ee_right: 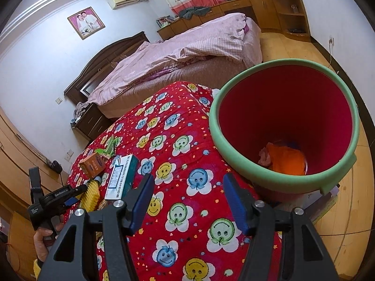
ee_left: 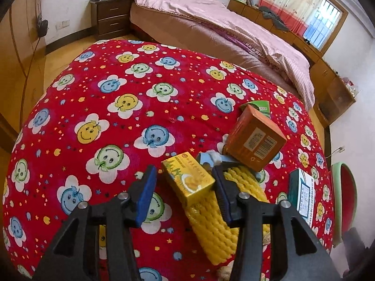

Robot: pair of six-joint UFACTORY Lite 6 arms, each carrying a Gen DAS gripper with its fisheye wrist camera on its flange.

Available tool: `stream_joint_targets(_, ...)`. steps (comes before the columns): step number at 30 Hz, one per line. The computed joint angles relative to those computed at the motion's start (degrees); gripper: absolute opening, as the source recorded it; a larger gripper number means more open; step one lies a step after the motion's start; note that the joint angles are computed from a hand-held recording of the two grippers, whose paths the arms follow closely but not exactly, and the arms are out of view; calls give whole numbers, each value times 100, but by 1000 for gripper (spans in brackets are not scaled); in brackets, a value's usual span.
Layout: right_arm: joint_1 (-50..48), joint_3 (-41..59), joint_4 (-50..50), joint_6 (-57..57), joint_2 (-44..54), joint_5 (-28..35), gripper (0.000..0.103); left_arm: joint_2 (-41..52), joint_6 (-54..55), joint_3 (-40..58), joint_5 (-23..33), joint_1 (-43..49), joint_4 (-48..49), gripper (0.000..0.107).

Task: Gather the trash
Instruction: 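Grasp the small yellow printed box with the left tool while the right tool grasps the white medicine box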

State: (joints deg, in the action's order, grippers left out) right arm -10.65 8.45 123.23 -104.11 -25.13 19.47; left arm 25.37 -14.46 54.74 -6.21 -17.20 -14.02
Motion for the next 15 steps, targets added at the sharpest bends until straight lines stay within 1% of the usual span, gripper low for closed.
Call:
stream_joint_targets(1,35,23,50,-35,44,0,64,-19,-158,-21,-14,17,180,31)
stream_joint_targets(2,83,48,160,-134,113,10,64,-34,-369,-46,-10,46,435,29)
stream_joint_targets(3,150,68,293,-233,157,-7,64,-51,-811,-86,-25,87,917,27)
stream_joint_targets(5,311,124,573,-441,261,-38,64,-111,-1490,-195,-103,153,1651,27)
stream_joint_targets(7,561,203,1029,-779,382,-98,64,-204,-1880,-328,-189,213,2099,27)
stream_joint_targets(10,936,316,1653,-1237,537,-191,64,-420,-1665,-555,-298,269,1978,27)
stream_joint_targets(13,1413,551,2445,-1833,815,-298,64,-711,-1070,-825,-420,305,1451,27)
stream_joint_targets(15,1684,702,2912,-2194,1025,-307,64,-849,-385,-973,-488,313,781,27)
